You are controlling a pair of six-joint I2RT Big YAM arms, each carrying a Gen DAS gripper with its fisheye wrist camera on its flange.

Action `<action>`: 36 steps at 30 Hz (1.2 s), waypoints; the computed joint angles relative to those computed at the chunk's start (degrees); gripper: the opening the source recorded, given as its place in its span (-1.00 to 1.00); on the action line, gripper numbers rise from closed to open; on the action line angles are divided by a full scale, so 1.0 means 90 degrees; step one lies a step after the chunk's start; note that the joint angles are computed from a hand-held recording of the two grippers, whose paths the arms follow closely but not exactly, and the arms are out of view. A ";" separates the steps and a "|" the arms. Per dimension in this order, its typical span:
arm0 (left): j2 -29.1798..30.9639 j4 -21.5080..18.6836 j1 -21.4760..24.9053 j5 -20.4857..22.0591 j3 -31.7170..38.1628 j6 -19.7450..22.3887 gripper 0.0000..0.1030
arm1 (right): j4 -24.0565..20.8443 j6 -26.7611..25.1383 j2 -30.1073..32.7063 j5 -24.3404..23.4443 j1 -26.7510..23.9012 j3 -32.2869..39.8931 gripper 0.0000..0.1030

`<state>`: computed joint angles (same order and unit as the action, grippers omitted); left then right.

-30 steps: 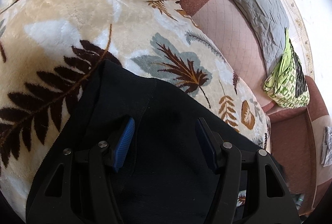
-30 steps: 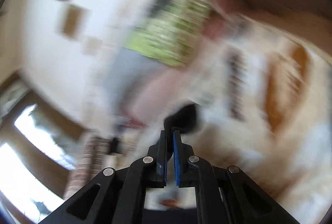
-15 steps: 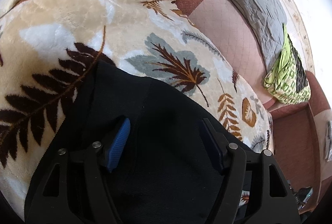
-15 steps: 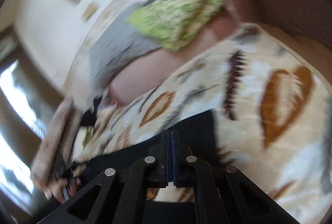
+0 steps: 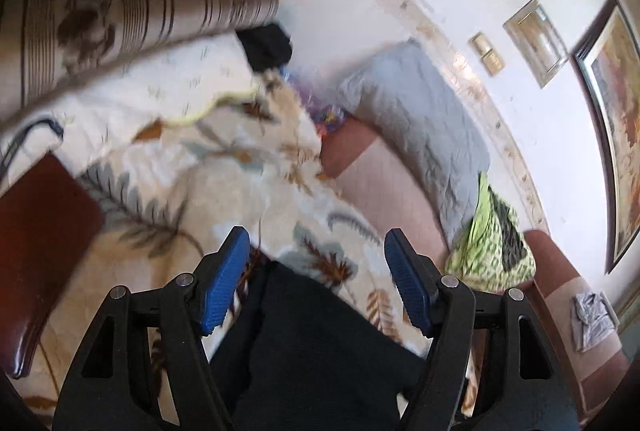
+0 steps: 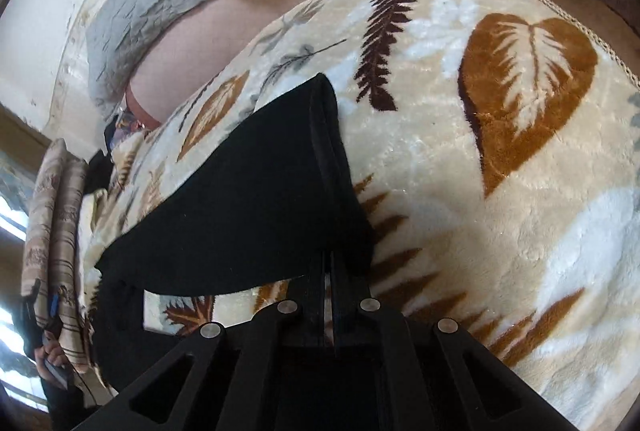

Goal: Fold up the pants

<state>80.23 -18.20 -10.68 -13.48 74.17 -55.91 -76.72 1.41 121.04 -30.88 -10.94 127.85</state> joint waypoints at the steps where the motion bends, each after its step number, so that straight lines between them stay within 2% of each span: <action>1: 0.0150 -0.0327 -0.0007 0.0159 0.0199 0.0123 0.35 | 0.0016 -0.0086 -0.0021 0.0082 0.0012 -0.0039 -0.97; 2: 0.0314 -0.0698 -0.0054 0.0239 0.0437 0.0323 0.35 | -0.0008 -0.0132 -0.0069 0.0146 0.0036 -0.0049 -0.97; 4: 0.0936 -0.1857 -0.0296 0.0071 0.1347 0.1054 0.35 | 0.0105 -0.0303 -0.0211 0.0297 0.0053 -0.0278 -0.97; 6: 0.1393 -0.2425 -0.0541 -0.0031 0.1883 0.1508 0.35 | 0.0038 -0.0397 -0.0160 0.0456 0.0133 -0.0094 -0.96; 10: 0.2337 -0.3992 -0.0949 -0.1227 0.3198 0.1850 0.35 | 0.0230 -0.0843 -0.0314 0.0882 0.0251 -0.0279 -0.95; 11: 0.2480 -0.4183 -0.0998 -0.1438 0.3392 0.1903 0.35 | 0.0327 -0.1041 -0.0397 0.1057 0.0294 -0.0400 -0.95; 15: 0.2669 -0.4233 -0.1133 -0.1676 0.3667 0.2028 0.35 | 0.0626 -0.1631 -0.0561 0.1637 0.0479 -0.0644 -0.93; 17: 0.2740 -0.4298 -0.1200 -0.1901 0.3769 0.2211 0.35 | 0.0708 -0.1704 -0.0594 0.1777 0.0515 -0.0715 -0.92; 20: 0.2848 -0.4423 -0.1201 -0.2002 0.3915 0.2388 0.35 | 0.0612 -0.1509 -0.0505 0.1674 0.0481 -0.0585 -0.92; 24: 0.2872 -0.4455 -0.1151 -0.1935 0.3956 0.2368 0.35 | 0.0417 -0.1254 -0.0374 0.1348 0.0396 -0.0381 -0.91; 36: 0.2918 -0.4482 -0.1164 -0.1921 0.4010 0.2358 0.35 | 0.0554 -0.1328 -0.0453 0.1307 0.0408 -0.0550 -0.91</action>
